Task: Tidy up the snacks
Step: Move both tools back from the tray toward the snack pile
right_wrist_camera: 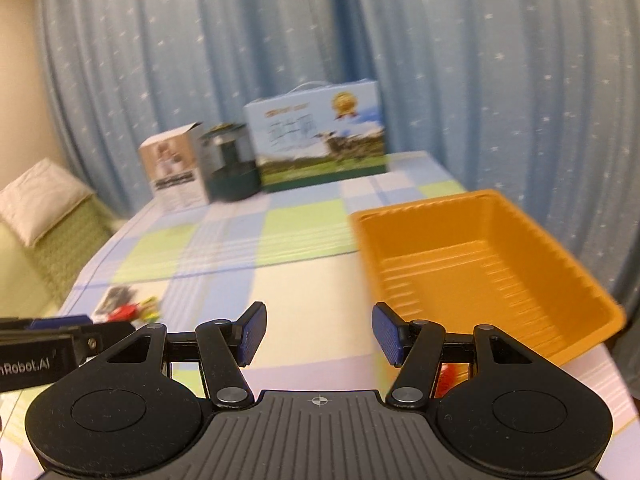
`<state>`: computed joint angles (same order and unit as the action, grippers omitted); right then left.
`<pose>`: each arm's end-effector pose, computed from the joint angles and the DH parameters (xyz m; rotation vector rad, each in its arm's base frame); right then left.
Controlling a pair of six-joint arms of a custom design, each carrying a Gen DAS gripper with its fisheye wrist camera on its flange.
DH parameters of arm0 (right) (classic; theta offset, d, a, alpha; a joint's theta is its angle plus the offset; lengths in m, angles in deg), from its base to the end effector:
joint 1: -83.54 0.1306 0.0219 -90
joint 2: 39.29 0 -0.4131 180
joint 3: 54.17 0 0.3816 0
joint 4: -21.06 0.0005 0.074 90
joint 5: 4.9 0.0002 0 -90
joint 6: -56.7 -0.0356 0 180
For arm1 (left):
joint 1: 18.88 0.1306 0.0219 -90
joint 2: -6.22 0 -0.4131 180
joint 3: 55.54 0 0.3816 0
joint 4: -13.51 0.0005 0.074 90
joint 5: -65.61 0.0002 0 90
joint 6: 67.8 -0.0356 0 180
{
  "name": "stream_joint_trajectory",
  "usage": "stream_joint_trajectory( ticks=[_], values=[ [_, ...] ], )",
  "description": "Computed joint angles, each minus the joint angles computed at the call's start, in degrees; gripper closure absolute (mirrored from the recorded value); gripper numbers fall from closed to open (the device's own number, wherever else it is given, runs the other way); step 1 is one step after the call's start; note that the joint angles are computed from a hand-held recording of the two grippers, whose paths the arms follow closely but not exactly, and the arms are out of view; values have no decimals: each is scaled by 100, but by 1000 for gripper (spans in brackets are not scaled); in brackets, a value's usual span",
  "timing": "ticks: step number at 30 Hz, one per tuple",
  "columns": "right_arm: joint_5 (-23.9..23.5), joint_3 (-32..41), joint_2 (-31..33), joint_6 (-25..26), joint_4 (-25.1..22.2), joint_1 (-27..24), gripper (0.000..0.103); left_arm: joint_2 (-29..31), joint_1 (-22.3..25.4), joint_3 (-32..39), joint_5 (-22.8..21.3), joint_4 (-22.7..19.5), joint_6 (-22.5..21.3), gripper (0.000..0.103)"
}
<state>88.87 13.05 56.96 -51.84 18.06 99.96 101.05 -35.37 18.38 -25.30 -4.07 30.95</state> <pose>0.4740 0.1367 0.2978 0.0787 2.1408 0.2892 0.4783 -0.1415 0.3377 0.1434 2.2471 -0.2199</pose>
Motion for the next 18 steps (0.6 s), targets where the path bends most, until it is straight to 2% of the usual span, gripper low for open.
stream_joint_trajectory(
  ticks=[11,18],
  values=[
    [-34,363,376,-105,-191,450,44,-274,664,-431,18,41,-195,52],
    [-173,563,621,-19,-275,666,44,-220,1080,-598,27,76,-339,52]
  ],
)
